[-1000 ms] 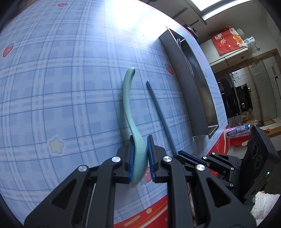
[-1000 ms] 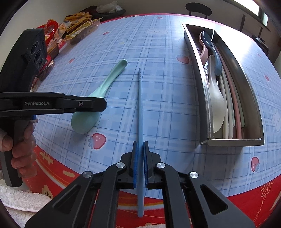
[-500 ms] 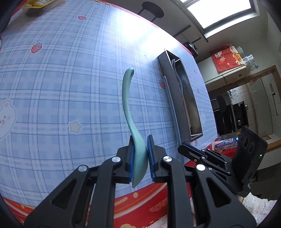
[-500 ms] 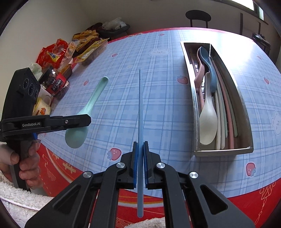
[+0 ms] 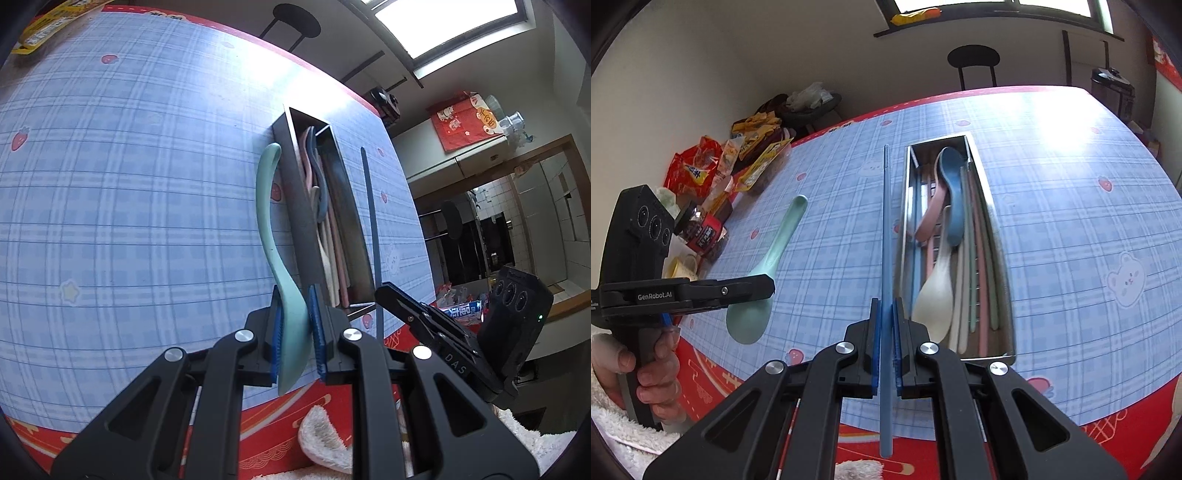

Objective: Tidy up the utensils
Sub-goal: 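Lower the blue stick and green spoon into the tray and open both grippers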

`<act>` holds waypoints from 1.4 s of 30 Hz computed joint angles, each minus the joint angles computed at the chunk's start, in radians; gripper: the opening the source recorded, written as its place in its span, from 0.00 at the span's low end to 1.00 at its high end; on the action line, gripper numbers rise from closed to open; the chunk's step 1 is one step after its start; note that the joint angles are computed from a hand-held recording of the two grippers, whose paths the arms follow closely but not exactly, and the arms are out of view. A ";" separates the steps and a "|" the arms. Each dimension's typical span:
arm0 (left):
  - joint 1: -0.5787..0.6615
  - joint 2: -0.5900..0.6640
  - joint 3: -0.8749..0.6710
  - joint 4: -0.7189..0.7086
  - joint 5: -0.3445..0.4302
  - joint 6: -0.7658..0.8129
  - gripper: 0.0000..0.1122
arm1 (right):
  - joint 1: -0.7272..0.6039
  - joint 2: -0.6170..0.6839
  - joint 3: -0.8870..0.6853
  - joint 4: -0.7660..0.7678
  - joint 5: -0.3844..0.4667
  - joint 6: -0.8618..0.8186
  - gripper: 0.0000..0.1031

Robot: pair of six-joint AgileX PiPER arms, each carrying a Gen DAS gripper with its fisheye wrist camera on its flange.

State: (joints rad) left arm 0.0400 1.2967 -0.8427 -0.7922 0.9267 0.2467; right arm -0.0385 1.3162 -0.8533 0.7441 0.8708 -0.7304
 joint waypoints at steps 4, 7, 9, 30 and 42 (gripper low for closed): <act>-0.132 0.073 -0.059 0.005 -0.064 -0.075 0.16 | -0.080 0.048 -0.048 0.035 0.038 -0.056 0.06; -0.214 0.141 -0.108 0.014 -0.104 -0.119 0.16 | -0.119 0.083 -0.082 0.058 0.055 -0.093 0.06; -0.259 0.186 -0.143 0.026 -0.124 -0.147 0.16 | -0.141 0.109 -0.103 0.071 0.067 -0.114 0.06; -0.340 0.441 -0.296 0.034 -0.174 -0.244 0.16 | -0.157 0.313 -0.224 0.082 0.059 -0.140 0.06; -0.348 0.501 -0.348 0.039 -0.163 -0.253 0.16 | -0.103 0.369 -0.265 0.050 0.037 -0.090 0.06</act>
State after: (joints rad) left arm -0.3084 1.7972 -1.1911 -0.7529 0.7640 -0.0058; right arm -0.1410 1.6853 -1.1184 0.7946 0.9076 -0.8204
